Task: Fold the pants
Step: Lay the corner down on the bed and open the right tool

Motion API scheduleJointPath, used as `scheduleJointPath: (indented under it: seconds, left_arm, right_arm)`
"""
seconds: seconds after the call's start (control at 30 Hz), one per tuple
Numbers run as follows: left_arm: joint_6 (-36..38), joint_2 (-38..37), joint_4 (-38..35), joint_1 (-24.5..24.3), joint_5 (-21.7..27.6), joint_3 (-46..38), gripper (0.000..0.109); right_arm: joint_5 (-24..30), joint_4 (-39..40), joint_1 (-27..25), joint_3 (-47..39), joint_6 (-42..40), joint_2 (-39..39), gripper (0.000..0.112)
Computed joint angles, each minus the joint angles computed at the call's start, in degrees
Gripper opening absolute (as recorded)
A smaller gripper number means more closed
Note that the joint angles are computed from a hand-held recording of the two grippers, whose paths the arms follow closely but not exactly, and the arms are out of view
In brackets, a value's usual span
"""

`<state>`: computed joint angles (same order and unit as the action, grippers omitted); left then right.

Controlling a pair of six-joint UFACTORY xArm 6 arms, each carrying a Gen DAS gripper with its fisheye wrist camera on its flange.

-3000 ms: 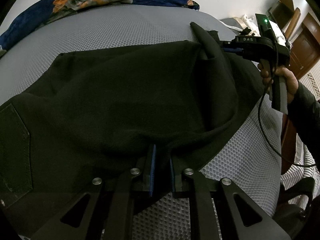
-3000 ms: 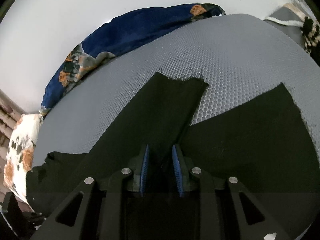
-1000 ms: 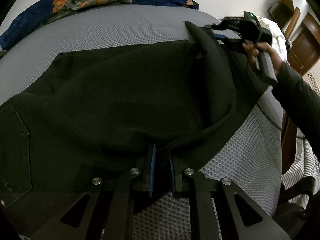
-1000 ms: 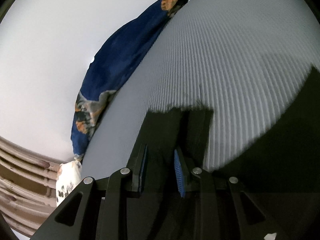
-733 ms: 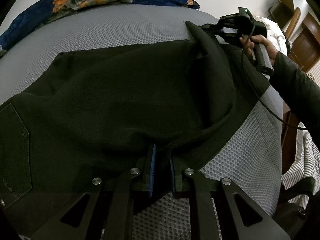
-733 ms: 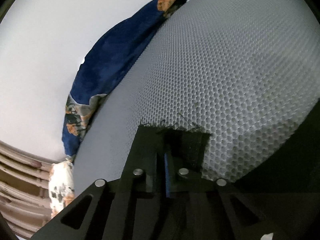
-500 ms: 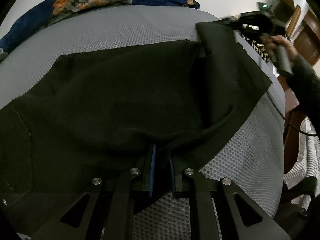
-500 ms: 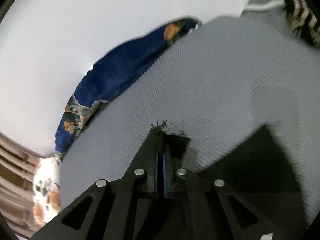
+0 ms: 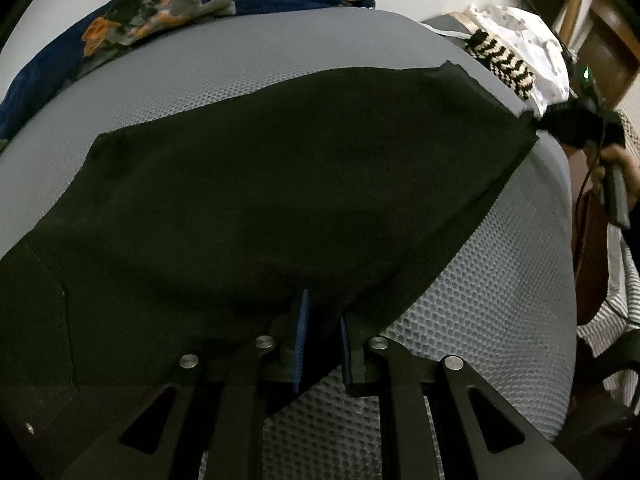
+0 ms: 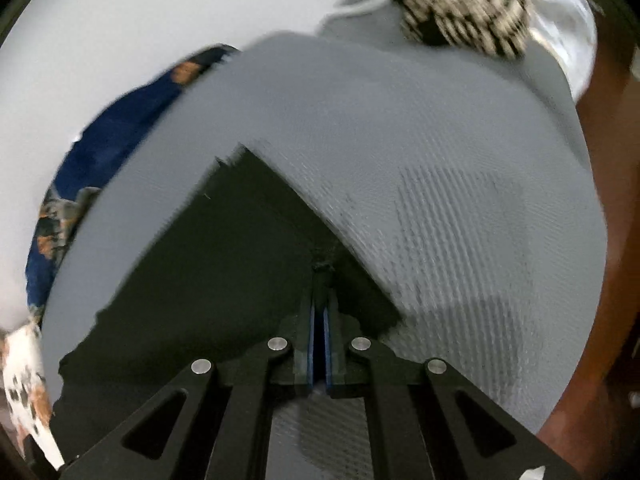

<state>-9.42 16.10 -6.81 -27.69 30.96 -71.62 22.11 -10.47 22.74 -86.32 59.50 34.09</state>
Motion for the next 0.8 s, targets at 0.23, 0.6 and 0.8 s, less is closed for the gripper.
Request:
scheduleJointPath:
  seconds: [0.23,0.6,0.8]
  left_arm:
    - [3.58,-0.65,-2.61,0.41,-0.02,0.7,0.016]
    - [10.99,-5.6,-9.85,1.6,2.51,3.77,0.025]
    - [12.65,-9.79,-16.32,3.12,-1.24,8.3,0.027]
  right_arm:
    - [-4.76,-6.62,-0.53,4.28,6.58,-2.12,0.001]
    - [-2.56,-8.08,-0.17,3.25,7.4,-1.6,0.002]
    - [-2.0,-7.19,-0.25,2.69,6.32,-1.09,0.0]
